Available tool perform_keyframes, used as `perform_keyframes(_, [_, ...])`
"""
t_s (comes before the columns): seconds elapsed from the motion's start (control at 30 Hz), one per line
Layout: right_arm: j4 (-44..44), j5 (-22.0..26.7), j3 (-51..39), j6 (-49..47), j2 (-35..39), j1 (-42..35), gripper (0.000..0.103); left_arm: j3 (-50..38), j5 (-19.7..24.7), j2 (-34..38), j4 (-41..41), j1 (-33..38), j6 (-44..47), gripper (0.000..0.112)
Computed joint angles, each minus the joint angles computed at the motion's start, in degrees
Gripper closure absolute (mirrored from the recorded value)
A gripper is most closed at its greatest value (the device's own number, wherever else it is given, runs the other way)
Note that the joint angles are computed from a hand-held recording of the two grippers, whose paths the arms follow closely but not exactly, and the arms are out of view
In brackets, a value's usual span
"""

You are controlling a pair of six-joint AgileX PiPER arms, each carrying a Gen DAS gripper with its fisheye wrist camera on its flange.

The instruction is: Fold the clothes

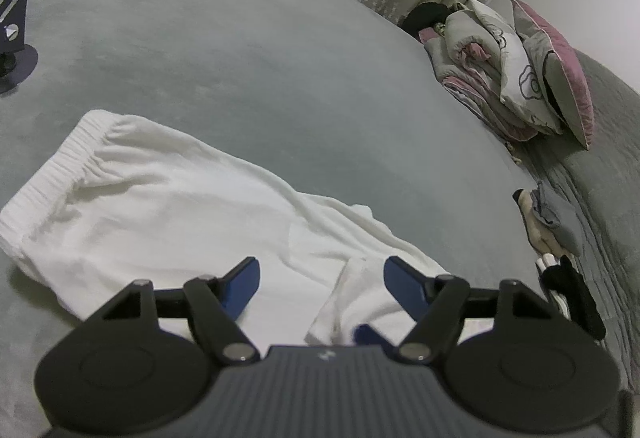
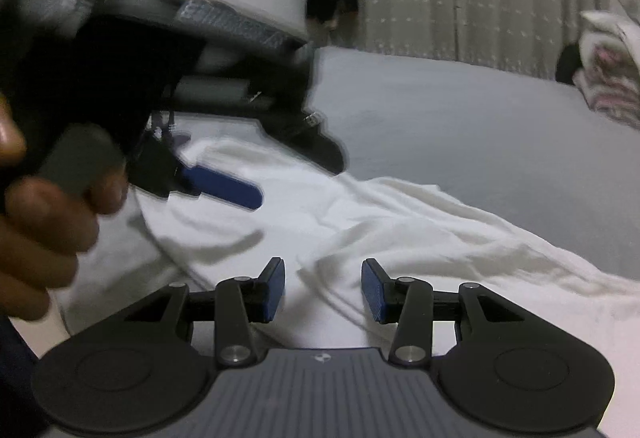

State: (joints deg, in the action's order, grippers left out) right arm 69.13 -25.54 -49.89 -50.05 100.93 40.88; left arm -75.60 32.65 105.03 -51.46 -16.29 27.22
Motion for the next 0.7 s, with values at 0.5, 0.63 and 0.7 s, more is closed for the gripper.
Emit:
perform_keyframes(0.5, [-15.59,-2.16,6.28,23.82,-4.32,-2.36,0.096,-0.64,4.96,1.35,-5.34,1.42,3.10,0.055])
perform_keyframes(0.63, [-18.39,-5.65,9.40,27.85,-6.87,-0.96,0.096,-2.26,9.12,3.75,-7.31,2.18,1.83,0.055])
perform_keyframes(0.7, [-17.09,-6.30,9.31,25.29,-7.11,0.24,0.096,-2.97,10.70,4.86,-8.21,1.83,2.07,0.055])
